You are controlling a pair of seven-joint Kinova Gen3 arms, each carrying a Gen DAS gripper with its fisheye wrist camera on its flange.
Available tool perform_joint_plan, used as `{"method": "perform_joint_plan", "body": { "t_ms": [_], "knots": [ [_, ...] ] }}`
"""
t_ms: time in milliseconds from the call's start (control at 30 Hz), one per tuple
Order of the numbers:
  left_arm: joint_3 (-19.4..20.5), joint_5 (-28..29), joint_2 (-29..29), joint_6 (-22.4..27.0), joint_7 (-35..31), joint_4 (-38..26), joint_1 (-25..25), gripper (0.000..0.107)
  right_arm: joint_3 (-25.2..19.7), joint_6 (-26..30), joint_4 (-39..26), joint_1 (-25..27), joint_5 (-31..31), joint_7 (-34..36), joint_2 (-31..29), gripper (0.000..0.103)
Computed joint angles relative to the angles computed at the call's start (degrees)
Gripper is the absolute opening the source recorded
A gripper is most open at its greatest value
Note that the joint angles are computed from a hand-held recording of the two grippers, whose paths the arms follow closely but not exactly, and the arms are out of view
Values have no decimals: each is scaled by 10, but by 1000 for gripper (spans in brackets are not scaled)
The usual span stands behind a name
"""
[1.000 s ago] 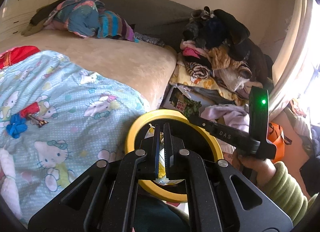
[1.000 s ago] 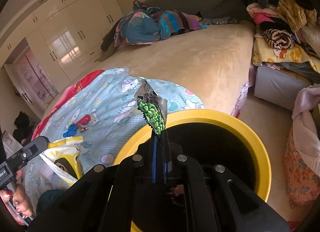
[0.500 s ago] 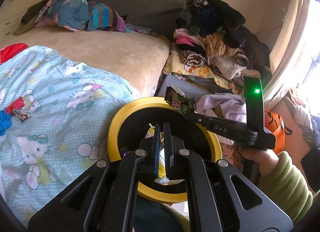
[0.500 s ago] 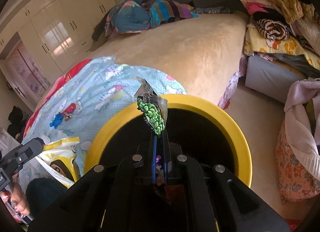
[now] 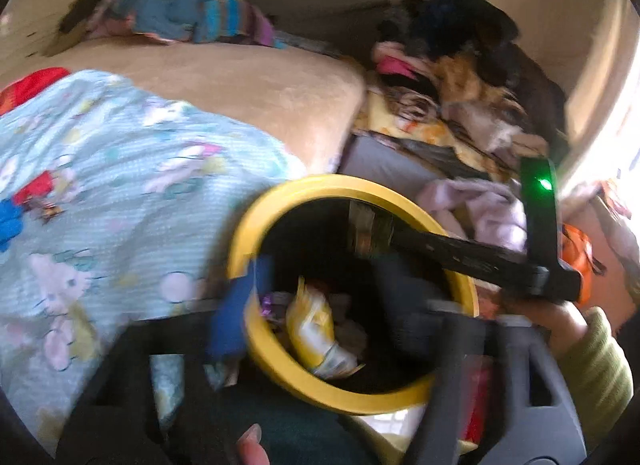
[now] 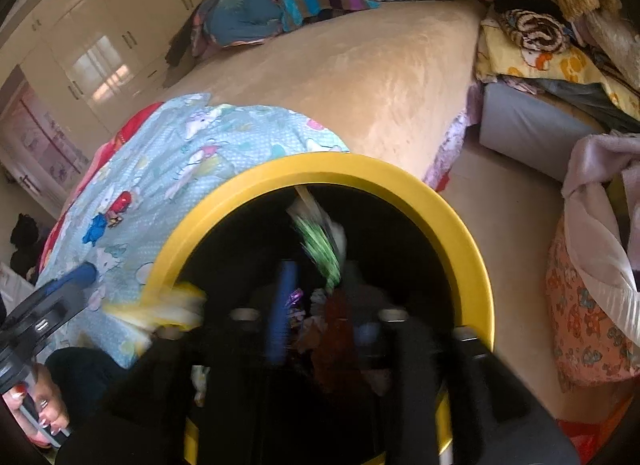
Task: Collect trash
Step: 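Open the right tool to drop the green packet while the left tool releases its items into the bin, then move both open tools back toward the blue glove and chocolate bar on the blanket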
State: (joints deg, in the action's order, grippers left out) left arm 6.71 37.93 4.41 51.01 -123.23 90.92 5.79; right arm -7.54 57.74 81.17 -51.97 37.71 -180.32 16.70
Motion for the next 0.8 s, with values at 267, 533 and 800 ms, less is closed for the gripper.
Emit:
{"method": "perform_joint_plan", "body": {
  "t_ms": [267,533,800],
  "knots": [
    [-22,9,-41,-38,-15,24,-14,91,6,20,-30,-25,40,-14,16,55],
    [-50,2,-88,-85,-35,53,-12,92,22,28,-99,-72,108,17,49,69],
    [-80,9,-115,-113,-50,69,-14,92,43,30,-153,-109,139,39,75,79]
  ]
}}
